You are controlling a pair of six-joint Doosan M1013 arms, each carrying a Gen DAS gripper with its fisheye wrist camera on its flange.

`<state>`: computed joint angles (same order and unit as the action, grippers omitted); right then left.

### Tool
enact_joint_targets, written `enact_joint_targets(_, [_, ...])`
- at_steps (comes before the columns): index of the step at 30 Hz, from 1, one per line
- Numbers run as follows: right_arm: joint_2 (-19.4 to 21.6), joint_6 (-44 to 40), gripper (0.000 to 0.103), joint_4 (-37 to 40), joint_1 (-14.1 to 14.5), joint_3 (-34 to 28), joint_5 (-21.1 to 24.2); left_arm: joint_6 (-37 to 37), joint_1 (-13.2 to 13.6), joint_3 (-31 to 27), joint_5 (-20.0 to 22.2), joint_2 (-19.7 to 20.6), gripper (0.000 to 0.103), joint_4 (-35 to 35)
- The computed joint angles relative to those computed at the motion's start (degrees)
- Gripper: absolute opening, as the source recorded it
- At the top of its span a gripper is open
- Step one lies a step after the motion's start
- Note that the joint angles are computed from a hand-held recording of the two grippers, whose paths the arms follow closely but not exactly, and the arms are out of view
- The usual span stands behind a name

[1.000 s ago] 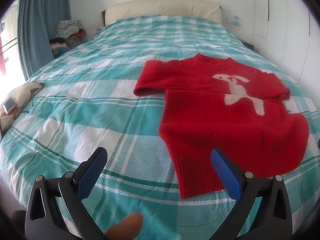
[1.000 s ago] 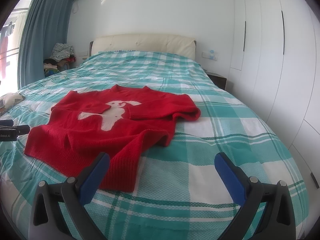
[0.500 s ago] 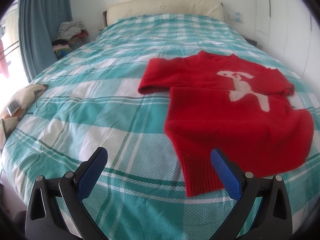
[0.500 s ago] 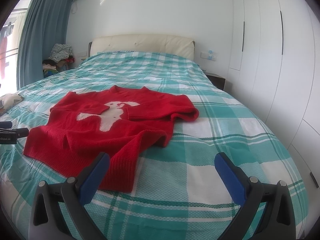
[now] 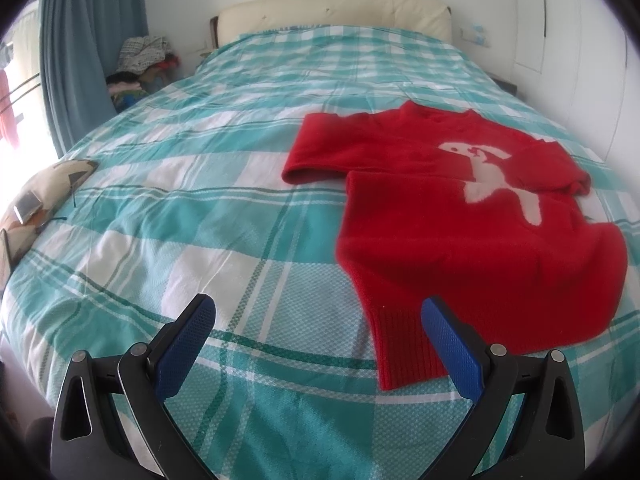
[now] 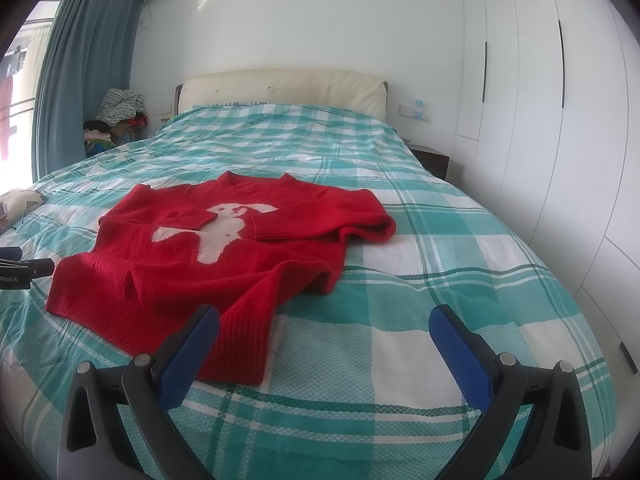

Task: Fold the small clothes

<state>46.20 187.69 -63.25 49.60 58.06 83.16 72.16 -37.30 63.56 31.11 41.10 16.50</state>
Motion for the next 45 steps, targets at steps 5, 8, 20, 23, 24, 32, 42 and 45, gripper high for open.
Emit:
enact_joint_targets(5, [-0.1, 0.2, 0.103, 0.1, 0.0, 0.1, -0.1, 0.2, 0.2, -0.2, 0.3, 0.1, 0.103, -0.4])
enact_joint_targets(8, [-0.1, 0.4, 0.103, 0.1, 0.0, 0.2, 0.0, 0.6, 0.2, -0.1, 0.4, 0.1, 0.103, -0.9])
enact_joint_targets(20, [-1.0, 2.1, 0.103, 0.0, 0.1, 1.7, 0.0, 9.4, 3.0, -2.1, 3.9, 0.6, 0.103, -11.9])
enact_joint_targets(23, [-3.2, 6.6, 0.103, 0.9, -0.2, 5.1, -5.3, 16.4, 4.5, -4.0, 7.3, 1.8, 0.103, -24.0])
enact_joint_targets(24, [-4.0, 8.1, 0.103, 1.5, -0.5, 6.4, -8.3, 18.1, 4.5, -4.5, 8.4, 2.3, 0.103, -25.6])
enact_joint_targets(32, [-6.0, 10.9, 0.103, 8.7, -4.1, 11.3, -33.5, 29.7, 3.1, -6.9, 11.6, 4.3, 0.068, -32.3])
enact_joint_targets(42, [-11.6, 13.3, 0.01, 13.3, -6.3, 20.0, -53.8, 39.7, 6.0, -2.3, 15.2, -0.5, 0.003, -43.7])
enact_joint_targets(45, [-13.2, 11.8, 0.009, 17.9, -5.0, 21.1, -53.3, 39.5, 5.8, -0.9, 16.2, -1.6, 0.003, -41.2])
